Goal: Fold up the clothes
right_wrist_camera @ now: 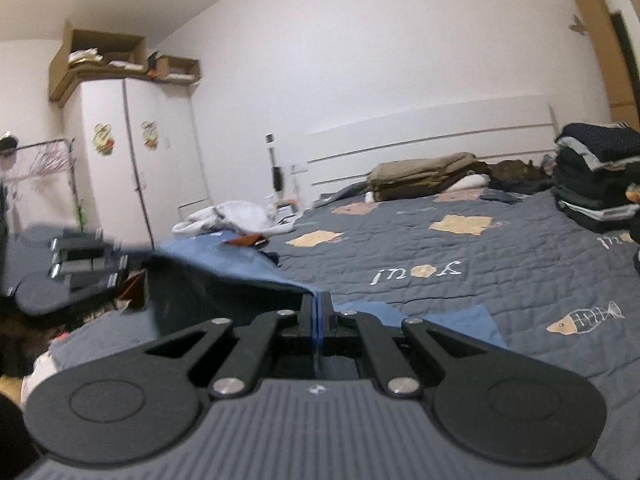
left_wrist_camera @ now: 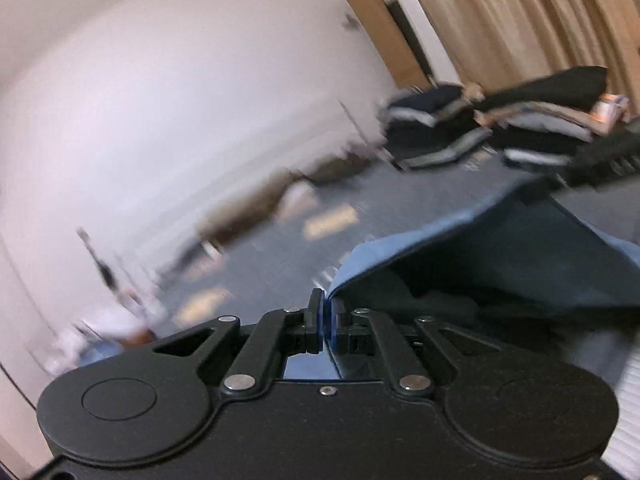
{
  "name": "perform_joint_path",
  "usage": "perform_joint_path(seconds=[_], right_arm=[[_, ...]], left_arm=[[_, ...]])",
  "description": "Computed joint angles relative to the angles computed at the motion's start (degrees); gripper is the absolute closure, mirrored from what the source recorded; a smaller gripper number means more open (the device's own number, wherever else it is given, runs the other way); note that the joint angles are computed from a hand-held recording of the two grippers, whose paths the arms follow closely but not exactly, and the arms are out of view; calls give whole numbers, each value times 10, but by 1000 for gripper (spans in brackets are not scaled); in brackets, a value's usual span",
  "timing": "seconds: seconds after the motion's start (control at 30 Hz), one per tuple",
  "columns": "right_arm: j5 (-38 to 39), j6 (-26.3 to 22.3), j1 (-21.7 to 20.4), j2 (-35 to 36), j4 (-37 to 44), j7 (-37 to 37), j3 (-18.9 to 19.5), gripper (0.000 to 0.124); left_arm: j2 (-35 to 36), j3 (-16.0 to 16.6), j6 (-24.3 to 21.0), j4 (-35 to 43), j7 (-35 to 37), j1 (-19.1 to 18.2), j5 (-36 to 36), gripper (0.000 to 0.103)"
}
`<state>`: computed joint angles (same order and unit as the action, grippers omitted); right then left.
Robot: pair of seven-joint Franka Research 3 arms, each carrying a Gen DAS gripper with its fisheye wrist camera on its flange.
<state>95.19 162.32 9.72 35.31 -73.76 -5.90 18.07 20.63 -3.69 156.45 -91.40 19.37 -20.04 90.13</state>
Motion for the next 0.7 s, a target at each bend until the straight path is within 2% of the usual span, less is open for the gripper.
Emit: perform_joint_path(seconds=[0.03,0.07,0.1,0.17,0.23,0.37,0.5,0.7], right_arm=[[-9,7,4,6,9,18,-4,124],[-19,20,9,14,19,33,-7,124],[-26,37,13,21,29,42,-8,124],[-51,61,17,36,48,79,-9,124],[-83,83,20,50,66,122,-10,124],[-103,127,12,71,93,148,6,124],[-132,145,1,86,108,190,21,124],[-183,153,-15,91,100,207,52,124]], left_arm=[[2,-6,23,-9,19,12,-36,93],[5,-12,45,-19,45,24,-82,85],[6,-13,64,-31,58,31,-110,71],[8,-10,94,-56,77,38,-153,54],[9,-10,114,-79,113,45,-199,52],[4,-17,117,-117,210,59,-294,51],[0,-12,135,-150,266,65,-356,51],[30,30,175,-127,278,19,-346,51]])
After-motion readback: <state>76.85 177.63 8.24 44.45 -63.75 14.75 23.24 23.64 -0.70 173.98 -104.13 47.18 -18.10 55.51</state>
